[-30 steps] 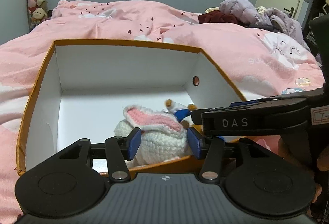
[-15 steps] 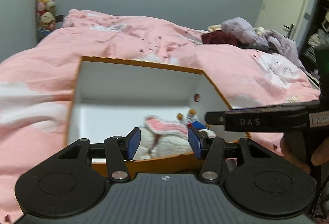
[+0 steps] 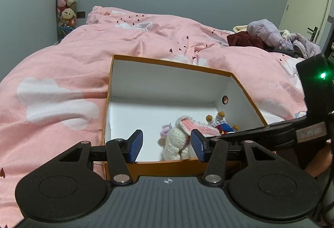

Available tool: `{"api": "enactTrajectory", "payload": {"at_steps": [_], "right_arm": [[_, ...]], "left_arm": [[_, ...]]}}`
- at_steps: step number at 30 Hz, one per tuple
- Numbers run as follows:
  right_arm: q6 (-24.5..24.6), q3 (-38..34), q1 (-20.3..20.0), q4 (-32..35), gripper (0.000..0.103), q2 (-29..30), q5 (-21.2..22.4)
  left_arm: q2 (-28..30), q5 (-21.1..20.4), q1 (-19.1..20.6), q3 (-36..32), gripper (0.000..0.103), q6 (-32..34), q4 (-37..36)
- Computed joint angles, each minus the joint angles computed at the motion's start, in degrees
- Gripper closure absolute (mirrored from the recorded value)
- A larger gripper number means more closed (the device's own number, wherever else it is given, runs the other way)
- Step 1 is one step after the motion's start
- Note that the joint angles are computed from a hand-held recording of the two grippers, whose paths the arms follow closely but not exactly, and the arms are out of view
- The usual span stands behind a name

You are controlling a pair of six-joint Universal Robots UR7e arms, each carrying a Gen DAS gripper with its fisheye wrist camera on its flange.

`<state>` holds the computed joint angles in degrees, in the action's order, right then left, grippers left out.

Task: Organize objects
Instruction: 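Open both tools to release the bunny and bear inside the box, then withdraw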

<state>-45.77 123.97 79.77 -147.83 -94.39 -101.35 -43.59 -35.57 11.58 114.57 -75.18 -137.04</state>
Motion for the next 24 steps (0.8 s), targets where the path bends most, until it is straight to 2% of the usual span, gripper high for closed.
{"api": "enactTrajectory", "payload": {"at_steps": [2,5,6,11,17,19,21,24], "right_arm": [[-0.29,0.52,0.25,-2.97,0.064,0.84,-2.25],[-1.6,1.73,0.83,-11.38,0.066,3.27,-7.21],[-0.9,1.36,0.56,-11.73,0.066,3.79,-7.77],[6.24,-1.88,-0.03,-3.76,0.066,3.95,-8.8],[6.2,-2.22,0.21,-2.9,0.064,5.38,-10.86],[5.48,-1.46,-0.12,-3.65,0.062,4.52,-9.91],[3.68,0.28,-0.07,-6.41,0.057,2.99,-9.29],[1.64,1.65,-0.29,-6.38,0.055,-0.37,-6.72]], "left_arm": [[-0.01,-0.59,0.26,0.54,0.044,0.87,-2.11],[0.17,-1.24,0.64,0.8,0.044,1.73,-3.66],[0.32,-1.31,0.7,0.7,0.044,1.95,-3.76],[0.44,-2.27,1.1,1.18,0.044,2.14,-6.51],[0.94,-2.57,0.66,0.27,0.044,3.44,-5.8],[0.76,-2.68,0.2,0.14,0.044,2.96,-4.74],[0.54,-2.92,-0.21,-0.17,0.044,1.81,-2.72],[0.23,-3.64,-0.91,-0.56,0.044,0.92,-0.78]]}}
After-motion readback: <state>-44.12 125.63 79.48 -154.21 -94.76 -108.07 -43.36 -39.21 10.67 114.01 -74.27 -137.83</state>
